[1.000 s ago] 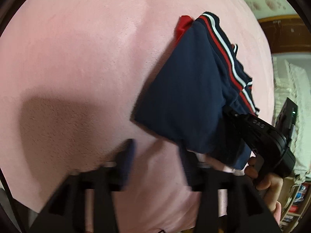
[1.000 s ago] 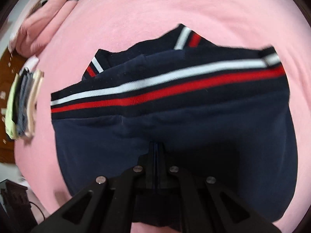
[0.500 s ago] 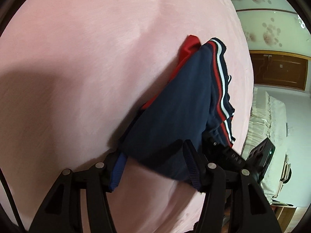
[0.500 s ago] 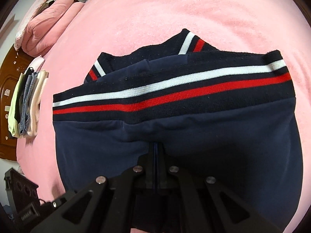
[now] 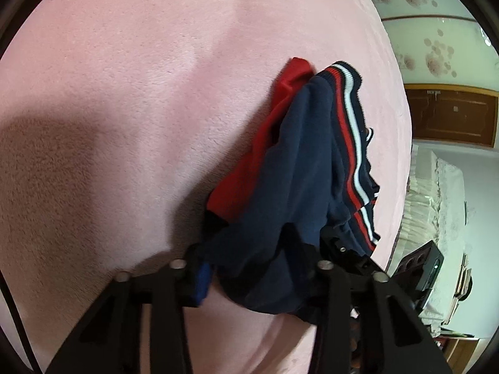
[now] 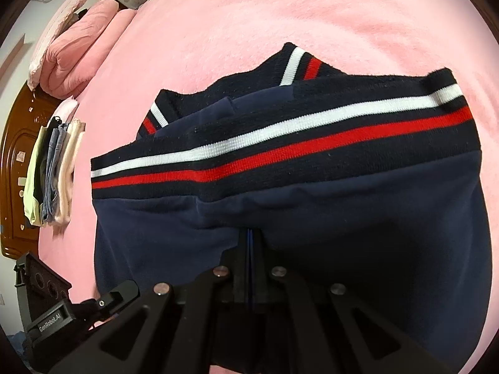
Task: Fold large clothes
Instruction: 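Fold the jacket side over toward the other side with the left gripper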
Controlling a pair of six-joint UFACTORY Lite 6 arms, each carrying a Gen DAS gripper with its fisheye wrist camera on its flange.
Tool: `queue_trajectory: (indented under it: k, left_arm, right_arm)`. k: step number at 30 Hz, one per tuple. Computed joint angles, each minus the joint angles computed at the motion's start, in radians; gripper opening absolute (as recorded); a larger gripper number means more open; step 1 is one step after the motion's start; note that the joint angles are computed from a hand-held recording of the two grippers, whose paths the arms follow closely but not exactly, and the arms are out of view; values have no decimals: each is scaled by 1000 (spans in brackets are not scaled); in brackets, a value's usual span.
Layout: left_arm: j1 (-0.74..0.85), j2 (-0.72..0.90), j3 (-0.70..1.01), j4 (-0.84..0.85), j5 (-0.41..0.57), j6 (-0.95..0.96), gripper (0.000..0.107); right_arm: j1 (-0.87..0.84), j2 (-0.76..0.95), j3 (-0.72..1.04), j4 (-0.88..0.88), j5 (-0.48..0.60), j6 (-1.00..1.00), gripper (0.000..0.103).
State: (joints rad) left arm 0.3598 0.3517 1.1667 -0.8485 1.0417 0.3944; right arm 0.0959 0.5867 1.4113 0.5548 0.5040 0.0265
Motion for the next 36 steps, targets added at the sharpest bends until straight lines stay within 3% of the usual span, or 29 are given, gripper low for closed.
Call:
queue_trajectory:
  k: [7,12,19,23,28,36]
  left_arm:
    - [-180,-177,13,244,-148,-167,26]
    - [-177,-220,16,214,-143,-131,14]
    - [-178,-234,59,203,-95,3,11]
    - [-216,-280,61,198,-91,109,10]
    - [-266,-321,66,203,-87,165,10]
    - [-356,-385,65,227,-75,182,9]
  right_arm:
    - [5,5,25,-63,26,111,0]
    - [8,3,28,-93,30,179,0]
    - [20,-26,-16,-98,-16,234,0]
    - [-6,-67,-86,16,-48,115,0]
    - [-65,-128,-210,351,-74,-193,0]
    - [-95,-221,-308,334,-30,-186,0]
